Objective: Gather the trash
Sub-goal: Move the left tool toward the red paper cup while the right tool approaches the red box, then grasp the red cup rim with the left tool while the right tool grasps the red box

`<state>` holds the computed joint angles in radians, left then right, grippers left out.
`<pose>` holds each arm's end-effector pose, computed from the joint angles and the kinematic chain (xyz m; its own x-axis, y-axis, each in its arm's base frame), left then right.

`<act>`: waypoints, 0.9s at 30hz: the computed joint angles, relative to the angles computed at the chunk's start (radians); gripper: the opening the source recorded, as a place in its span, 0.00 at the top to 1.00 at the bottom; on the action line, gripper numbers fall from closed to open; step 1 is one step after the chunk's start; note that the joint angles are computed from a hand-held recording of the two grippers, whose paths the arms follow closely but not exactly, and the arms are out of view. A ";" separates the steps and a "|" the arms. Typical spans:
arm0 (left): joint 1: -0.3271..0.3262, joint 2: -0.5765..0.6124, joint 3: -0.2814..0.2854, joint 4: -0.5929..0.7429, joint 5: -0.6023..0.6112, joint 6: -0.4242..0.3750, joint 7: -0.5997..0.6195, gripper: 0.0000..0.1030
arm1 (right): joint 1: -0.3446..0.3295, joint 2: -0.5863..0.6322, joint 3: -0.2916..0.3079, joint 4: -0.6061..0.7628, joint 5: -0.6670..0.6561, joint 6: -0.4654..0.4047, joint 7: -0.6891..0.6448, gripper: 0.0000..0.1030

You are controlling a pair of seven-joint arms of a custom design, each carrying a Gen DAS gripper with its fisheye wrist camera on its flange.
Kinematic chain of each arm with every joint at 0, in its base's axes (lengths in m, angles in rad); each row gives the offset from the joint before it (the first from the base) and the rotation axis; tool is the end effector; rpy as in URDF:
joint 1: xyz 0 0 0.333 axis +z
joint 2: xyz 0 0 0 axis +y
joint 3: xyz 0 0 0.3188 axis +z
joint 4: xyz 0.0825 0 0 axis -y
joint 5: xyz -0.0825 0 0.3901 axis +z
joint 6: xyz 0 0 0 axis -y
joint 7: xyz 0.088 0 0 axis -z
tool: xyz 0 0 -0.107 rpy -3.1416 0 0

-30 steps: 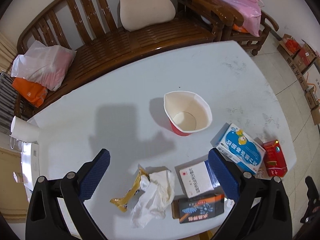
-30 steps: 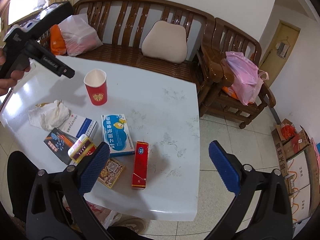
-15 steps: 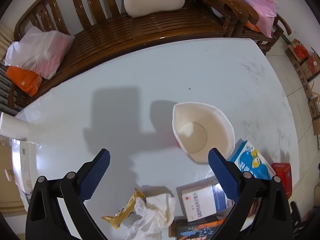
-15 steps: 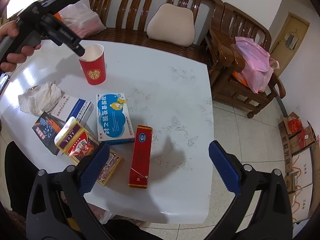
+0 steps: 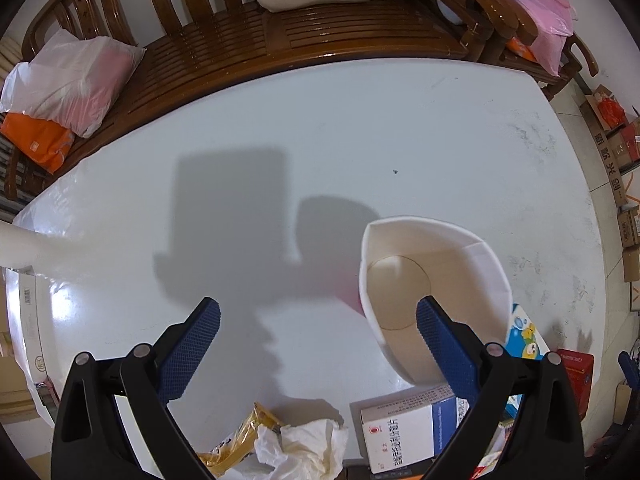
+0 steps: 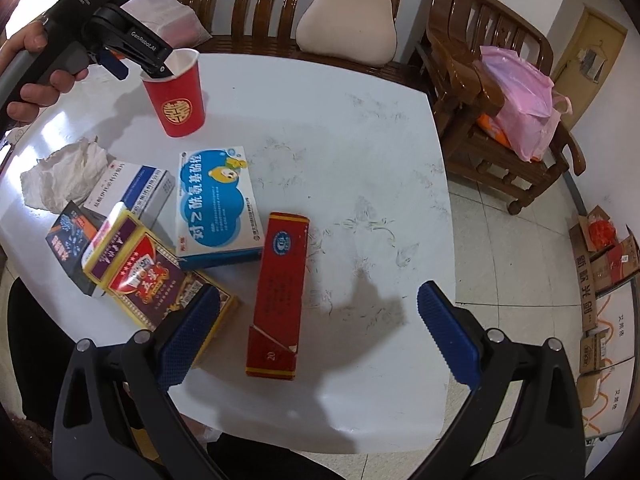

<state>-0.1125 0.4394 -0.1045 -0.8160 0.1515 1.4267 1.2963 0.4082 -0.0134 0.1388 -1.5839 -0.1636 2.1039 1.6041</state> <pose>0.6522 -0.1022 0.6969 0.1104 -0.9927 -0.0488 -0.9761 -0.0991 -0.1934 0.5149 0.3053 0.6887 0.4897 -0.8593 0.1479 -0.7087 -0.4910 -0.5066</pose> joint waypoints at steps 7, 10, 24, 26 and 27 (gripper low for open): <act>0.022 -0.012 -0.008 -0.039 -0.045 0.035 -0.012 0.07 | -0.001 0.012 -0.003 0.003 0.022 -0.006 -0.003 0.17; 0.032 -0.012 -0.011 -0.045 -0.072 0.034 -0.023 0.07 | 0.001 0.019 -0.001 0.007 0.021 -0.014 -0.009 0.36; 0.048 0.022 -0.009 -0.023 -0.095 0.003 -0.035 0.44 | 0.013 0.032 0.000 0.010 0.000 -0.042 -0.002 0.78; 0.050 0.023 -0.010 -0.025 -0.101 -0.003 -0.042 0.56 | 0.015 0.032 0.000 0.009 -0.012 -0.043 0.000 0.78; 0.056 0.006 -0.011 -0.053 -0.109 0.008 -0.043 0.58 | 0.016 0.031 0.001 0.008 -0.019 -0.041 0.003 0.78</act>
<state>-0.0566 0.4455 -0.1154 -0.8692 0.0425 1.4350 1.2528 0.4237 0.0175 0.1394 -1.5764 -0.1828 2.0627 1.6069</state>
